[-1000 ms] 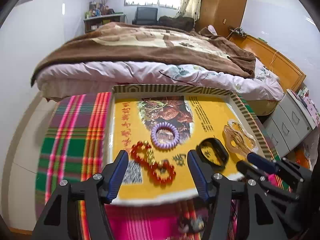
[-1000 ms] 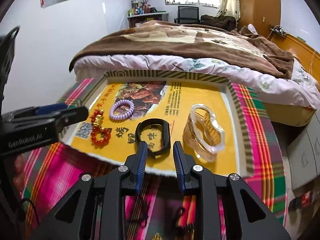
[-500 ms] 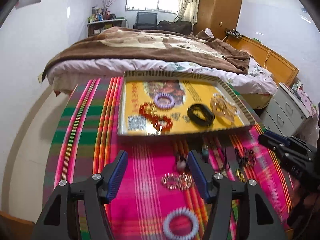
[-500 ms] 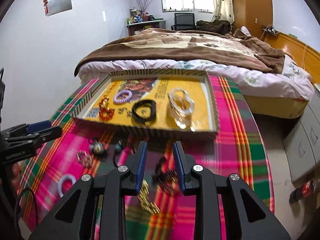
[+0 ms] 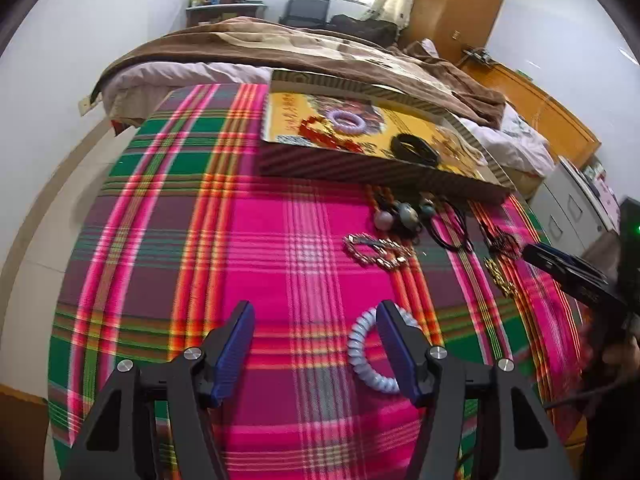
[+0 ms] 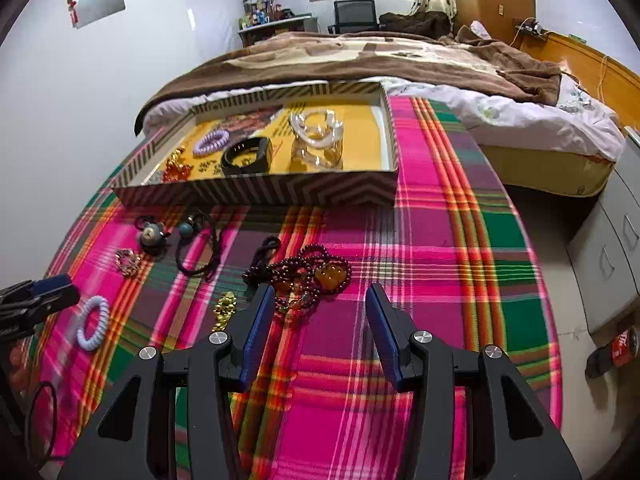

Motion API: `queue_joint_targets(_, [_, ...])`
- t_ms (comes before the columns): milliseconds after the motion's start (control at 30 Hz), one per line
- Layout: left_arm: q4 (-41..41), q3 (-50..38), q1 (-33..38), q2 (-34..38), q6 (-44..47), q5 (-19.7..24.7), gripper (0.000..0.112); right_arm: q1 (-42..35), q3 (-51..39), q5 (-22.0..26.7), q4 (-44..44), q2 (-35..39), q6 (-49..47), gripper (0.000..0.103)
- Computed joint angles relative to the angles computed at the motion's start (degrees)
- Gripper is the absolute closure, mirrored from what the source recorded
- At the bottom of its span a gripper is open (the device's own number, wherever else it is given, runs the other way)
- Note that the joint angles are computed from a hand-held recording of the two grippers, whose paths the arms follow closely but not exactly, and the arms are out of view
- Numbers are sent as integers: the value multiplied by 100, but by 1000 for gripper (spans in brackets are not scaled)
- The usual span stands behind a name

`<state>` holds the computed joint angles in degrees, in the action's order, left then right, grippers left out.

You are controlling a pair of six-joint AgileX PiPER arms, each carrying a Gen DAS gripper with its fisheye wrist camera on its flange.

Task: Organize jewelry
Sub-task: 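Withdraw both grippers from the box toward the remaining jewelry, then grasp the dark bead bracelet with the right gripper while the left grasps the pale blue hair tie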

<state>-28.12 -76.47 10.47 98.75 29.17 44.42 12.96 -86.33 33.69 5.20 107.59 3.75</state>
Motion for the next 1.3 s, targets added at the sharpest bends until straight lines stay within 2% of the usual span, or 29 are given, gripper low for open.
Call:
queue_joint_targets(67, [-32, 93, -29, -34, 86, -7, 43, 19, -10, -77, 71, 40, -87, 55])
queue_joint_targets(233, [35, 216, -128, -65, 85, -84, 40, 132, -244, -26, 229, 217, -533, 55])
queue_joint_targets(333, [109, 218, -195, -79, 67, -73, 37, 185, -365, 52, -136, 332, -205, 55])
queue_joint_targets(500, [161, 239, -283, -76, 59, -138, 30, 41, -437, 163, -112, 403, -78, 54])
queue_joint_targets(667, [400, 305, -428, -109, -137, -321, 29, -19, -692, 307, -39, 558, -268, 52])
queue_joint_targets(833, [667, 325, -545, -115, -324, -422, 27, -8, -1143, 559, 169, 842, -904, 43])
queue_joint_targets(1000, [660, 365, -555, -127, -360, -487, 27, 45, -1229, 606, 46, 904, -920, 43])
queue_joint_targets(1133, [765, 349, -593, -118, -504, -518, 27, 95, -1103, 494, -79, 828, -813, 74])
queue_joint_targets(1233, [876, 316, -637, -104, -621, -520, 27, 89, -1036, 452, 76, 788, -943, 86])
queue_joint_targets(1267, [864, 308, -634, -101, -608, -513, 28, 79, -1015, 442, 149, 774, -991, 87])
queue_joint_targets(1300, [826, 311, -618, -106, -565, -511, 31, 63, -983, 428, 221, 754, -1030, 93])
